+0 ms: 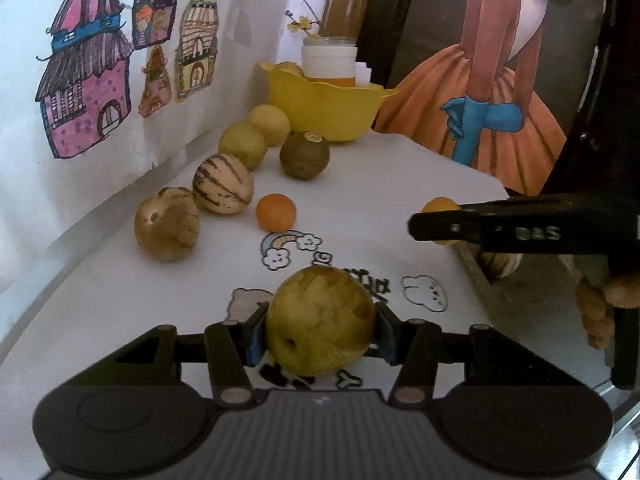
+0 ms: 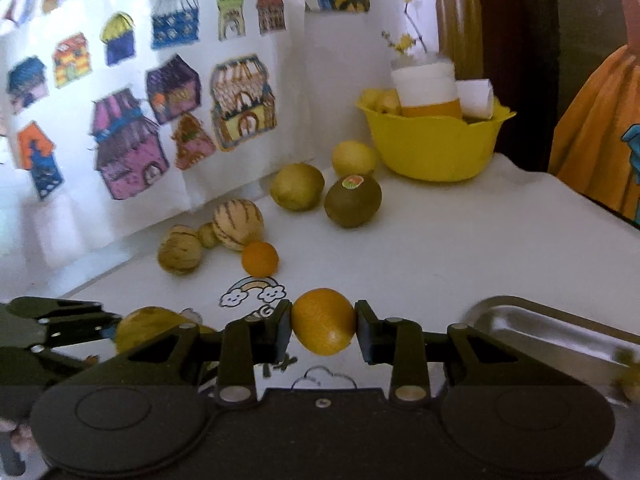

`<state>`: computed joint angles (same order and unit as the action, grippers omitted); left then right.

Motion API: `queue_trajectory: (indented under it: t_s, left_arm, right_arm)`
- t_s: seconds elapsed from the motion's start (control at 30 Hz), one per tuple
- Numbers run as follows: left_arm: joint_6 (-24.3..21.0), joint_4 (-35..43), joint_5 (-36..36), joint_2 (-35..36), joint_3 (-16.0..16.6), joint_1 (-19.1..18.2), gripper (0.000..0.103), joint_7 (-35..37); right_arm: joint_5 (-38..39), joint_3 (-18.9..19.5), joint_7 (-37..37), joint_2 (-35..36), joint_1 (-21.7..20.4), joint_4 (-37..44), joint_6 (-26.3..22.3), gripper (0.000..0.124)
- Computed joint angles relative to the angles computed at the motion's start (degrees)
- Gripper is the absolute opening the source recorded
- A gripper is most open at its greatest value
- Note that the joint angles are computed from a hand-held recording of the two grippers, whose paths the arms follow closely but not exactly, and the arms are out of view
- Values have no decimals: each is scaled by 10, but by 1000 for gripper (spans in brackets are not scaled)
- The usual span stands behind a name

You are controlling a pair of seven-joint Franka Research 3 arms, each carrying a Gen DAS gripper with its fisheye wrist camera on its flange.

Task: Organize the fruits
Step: 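Carry the pear and the orange in both grippers over the metal tray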

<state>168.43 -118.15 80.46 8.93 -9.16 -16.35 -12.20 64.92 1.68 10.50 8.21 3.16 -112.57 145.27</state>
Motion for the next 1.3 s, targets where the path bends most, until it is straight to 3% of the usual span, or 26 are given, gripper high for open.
queue_trajectory:
  t_s: [0.2,0.43,0.73,0.97,1.3]
  left_arm:
    - [5,24,40,9,-5,-12,57,-41]
    - [23,81,77,47,-12,-34,57,-74]
    - [36,150,28,104,-1,-76,57,-18]
    - [14,195,-22,144,20,-121,57,55]
    - [-6,219,-35,167,44,-159,57,77]
  right_arm:
    - [25,-26,-16,-51,-20,-40,-28,36]
    - [18,-54,-22,-69,-37,-60,-11,36]
    - [29,-64,-41,-53,-61,-62,19,35]
    - [21,-58,-39,-16,-76,-37,51,35]
    - [15,-39,-43,21,-92,-6,77,35]
